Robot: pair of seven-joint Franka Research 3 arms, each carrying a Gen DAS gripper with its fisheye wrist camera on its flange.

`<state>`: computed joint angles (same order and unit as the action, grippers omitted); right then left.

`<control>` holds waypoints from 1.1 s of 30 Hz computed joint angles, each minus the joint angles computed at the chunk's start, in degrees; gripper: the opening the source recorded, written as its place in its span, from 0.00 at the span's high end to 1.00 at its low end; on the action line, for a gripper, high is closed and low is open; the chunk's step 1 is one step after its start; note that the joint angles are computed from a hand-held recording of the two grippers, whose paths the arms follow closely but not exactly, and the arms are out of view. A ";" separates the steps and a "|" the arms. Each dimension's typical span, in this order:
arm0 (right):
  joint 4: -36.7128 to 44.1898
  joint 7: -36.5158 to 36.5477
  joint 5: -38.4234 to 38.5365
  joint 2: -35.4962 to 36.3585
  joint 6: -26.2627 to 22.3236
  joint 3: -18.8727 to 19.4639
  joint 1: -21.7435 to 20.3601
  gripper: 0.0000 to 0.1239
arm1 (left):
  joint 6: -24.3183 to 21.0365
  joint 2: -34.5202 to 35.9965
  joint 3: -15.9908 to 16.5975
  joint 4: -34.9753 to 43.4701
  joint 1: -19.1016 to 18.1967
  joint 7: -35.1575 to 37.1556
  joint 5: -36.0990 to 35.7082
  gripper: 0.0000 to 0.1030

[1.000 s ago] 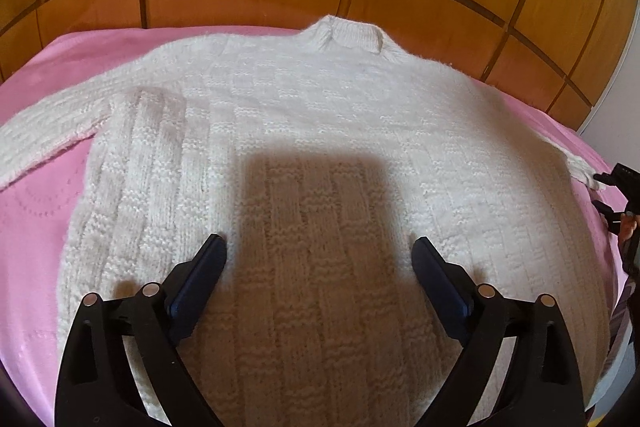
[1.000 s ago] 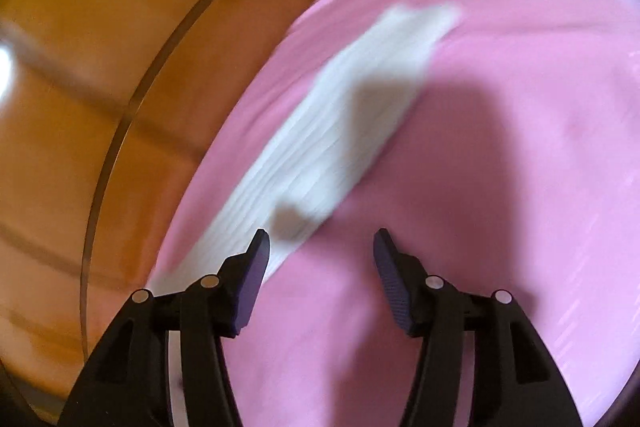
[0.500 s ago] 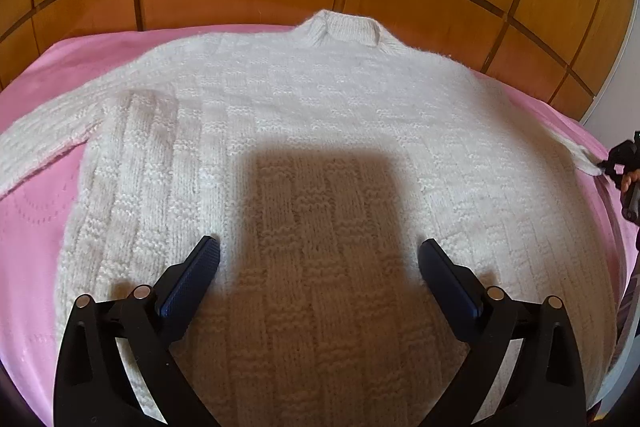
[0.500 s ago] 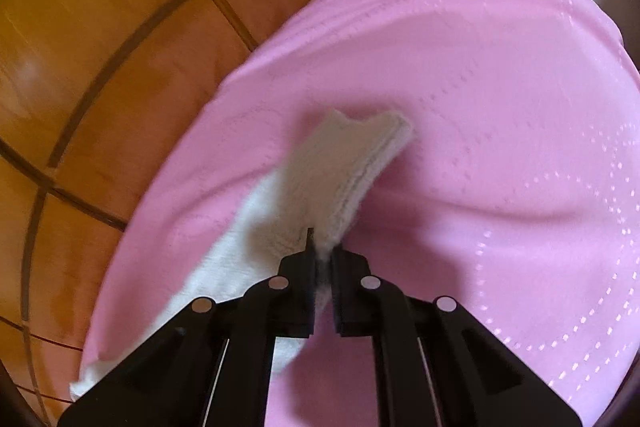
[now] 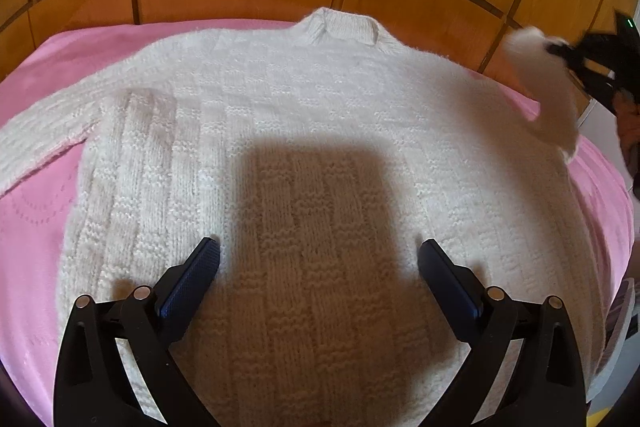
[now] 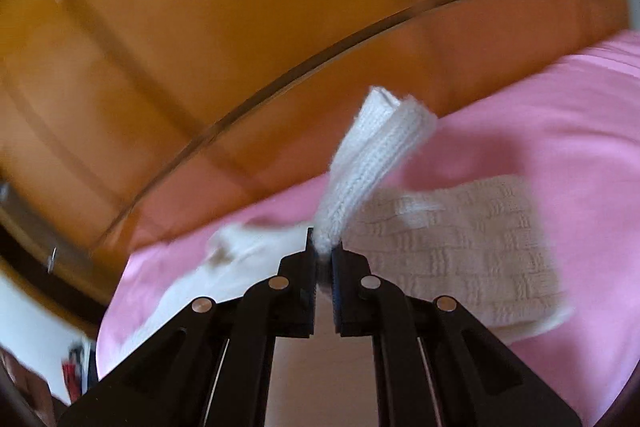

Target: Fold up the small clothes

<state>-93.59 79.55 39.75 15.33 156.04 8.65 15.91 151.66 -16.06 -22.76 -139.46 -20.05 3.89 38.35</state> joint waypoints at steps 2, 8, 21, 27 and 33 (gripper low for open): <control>2.77 0.23 -1.53 2.53 -1.97 1.28 2.07 0.96 | 0.39 -0.56 0.10 -0.24 0.09 -0.50 -0.06 0.04; 7.50 -1.23 -3.87 7.65 -5.29 4.36 6.43 0.64 | 4.70 -3.98 0.81 -2.70 1.46 -3.51 -0.05 0.04; -19.00 -7.99 9.76 -11.21 3.92 0.78 3.39 0.42 | 16.11 0.64 8.10 -1.77 1.57 6.42 -17.60 0.27; -26.45 -3.27 8.28 -16.00 5.51 -3.27 2.07 0.40 | 19.43 9.87 12.33 4.42 -1.66 20.73 -32.59 0.63; -25.69 -3.71 9.53 -15.61 7.08 -4.24 1.54 0.40 | 23.44 7.83 5.86 4.01 8.11 9.05 -18.19 0.94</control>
